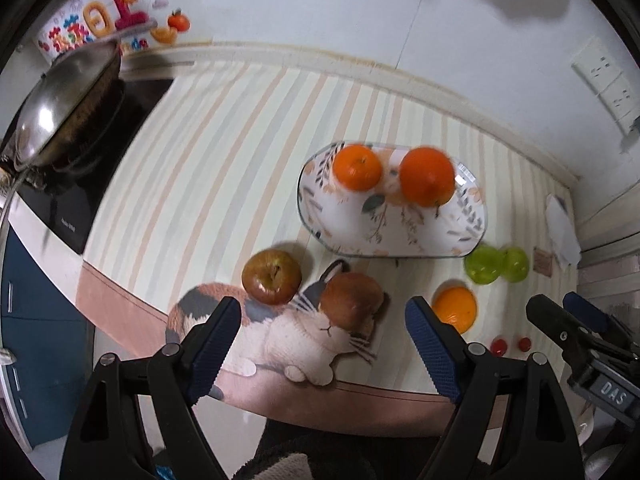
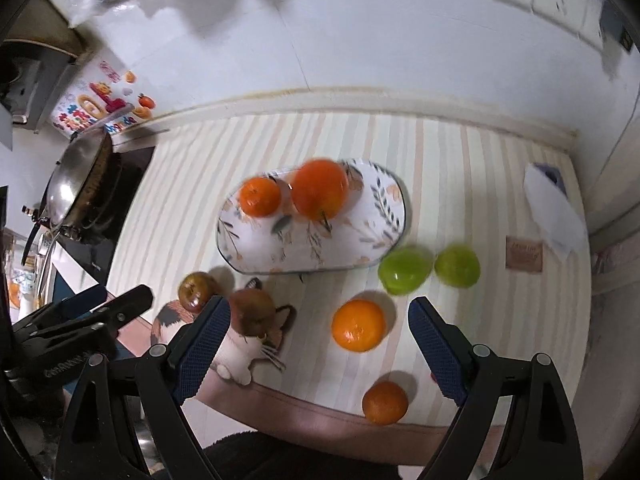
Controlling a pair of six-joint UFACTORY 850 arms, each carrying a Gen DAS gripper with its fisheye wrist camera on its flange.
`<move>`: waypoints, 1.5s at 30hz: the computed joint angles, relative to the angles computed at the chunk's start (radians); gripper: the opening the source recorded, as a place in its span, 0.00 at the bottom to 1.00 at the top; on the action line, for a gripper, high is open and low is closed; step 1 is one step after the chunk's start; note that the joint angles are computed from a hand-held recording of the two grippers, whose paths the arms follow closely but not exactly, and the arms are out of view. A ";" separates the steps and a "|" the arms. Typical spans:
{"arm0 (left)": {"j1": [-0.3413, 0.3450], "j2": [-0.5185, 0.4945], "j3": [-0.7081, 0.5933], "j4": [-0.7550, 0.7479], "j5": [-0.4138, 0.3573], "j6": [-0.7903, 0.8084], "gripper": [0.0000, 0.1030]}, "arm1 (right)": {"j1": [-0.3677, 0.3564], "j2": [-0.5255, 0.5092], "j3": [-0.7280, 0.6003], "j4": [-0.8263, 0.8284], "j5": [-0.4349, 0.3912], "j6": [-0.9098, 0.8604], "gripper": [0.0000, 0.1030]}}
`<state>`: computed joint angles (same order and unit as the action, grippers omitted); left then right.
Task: Organize fruits
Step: 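Grasp the brown apple with the left gripper while the right grasps an orange, then carry the brown apple with the left gripper while the right carries the orange to the plate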
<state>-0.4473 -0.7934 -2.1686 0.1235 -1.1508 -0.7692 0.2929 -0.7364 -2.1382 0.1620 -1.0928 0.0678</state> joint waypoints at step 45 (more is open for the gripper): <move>-0.032 -0.158 0.051 -0.133 0.030 0.157 0.65 | -0.023 -0.157 0.122 0.131 -0.079 -0.073 0.66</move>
<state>-0.4788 -0.9514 -2.1180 -0.0096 -1.1208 -0.6122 0.2702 -0.8932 -2.0163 0.2926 -1.1720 -0.0052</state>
